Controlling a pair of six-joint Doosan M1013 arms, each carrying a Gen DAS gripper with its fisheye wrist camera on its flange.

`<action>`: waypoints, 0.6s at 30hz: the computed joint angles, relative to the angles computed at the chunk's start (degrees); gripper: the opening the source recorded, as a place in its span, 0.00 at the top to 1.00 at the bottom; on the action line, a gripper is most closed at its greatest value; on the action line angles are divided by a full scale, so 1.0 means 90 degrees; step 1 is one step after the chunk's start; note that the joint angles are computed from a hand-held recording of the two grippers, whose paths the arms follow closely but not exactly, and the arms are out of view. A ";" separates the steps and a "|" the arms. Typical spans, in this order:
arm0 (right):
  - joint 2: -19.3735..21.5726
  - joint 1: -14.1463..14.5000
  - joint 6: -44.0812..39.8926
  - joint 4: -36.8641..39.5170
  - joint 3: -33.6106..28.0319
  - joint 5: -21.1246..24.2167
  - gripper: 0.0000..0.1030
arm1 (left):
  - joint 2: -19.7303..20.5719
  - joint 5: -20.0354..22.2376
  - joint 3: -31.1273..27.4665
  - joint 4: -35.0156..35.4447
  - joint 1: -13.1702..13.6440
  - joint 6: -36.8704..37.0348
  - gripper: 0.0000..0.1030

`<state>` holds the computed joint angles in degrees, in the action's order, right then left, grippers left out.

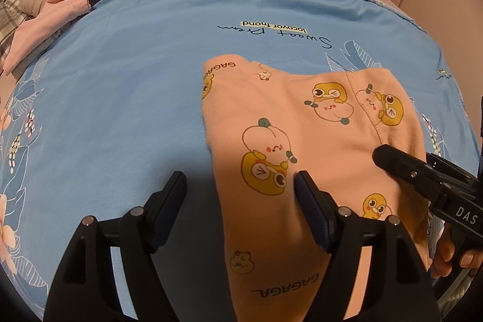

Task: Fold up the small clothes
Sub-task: 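Lower the folded shirt onto the blue duvet with both tools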

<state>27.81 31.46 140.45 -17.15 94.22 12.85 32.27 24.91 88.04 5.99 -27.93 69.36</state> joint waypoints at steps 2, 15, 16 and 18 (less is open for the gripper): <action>-0.0008 -0.0007 0.0086 -0.0053 0.0017 -0.0003 0.56 | 0.0000 0.0001 0.0000 0.0008 -0.0001 -0.0009 0.27; -0.0065 -0.0003 0.0504 -0.0319 0.0095 0.0017 0.54 | -0.0017 0.0067 0.0009 0.0140 -0.0005 -0.0158 0.24; -0.0064 -0.0004 0.0496 -0.0315 0.0095 0.0018 0.54 | -0.0011 0.0085 -0.0004 0.0182 -0.0010 -0.0204 0.22; -0.0064 -0.0004 0.0487 -0.0309 0.0089 0.0045 0.54 | -0.0010 0.0105 -0.0006 0.0273 -0.0014 -0.0303 0.21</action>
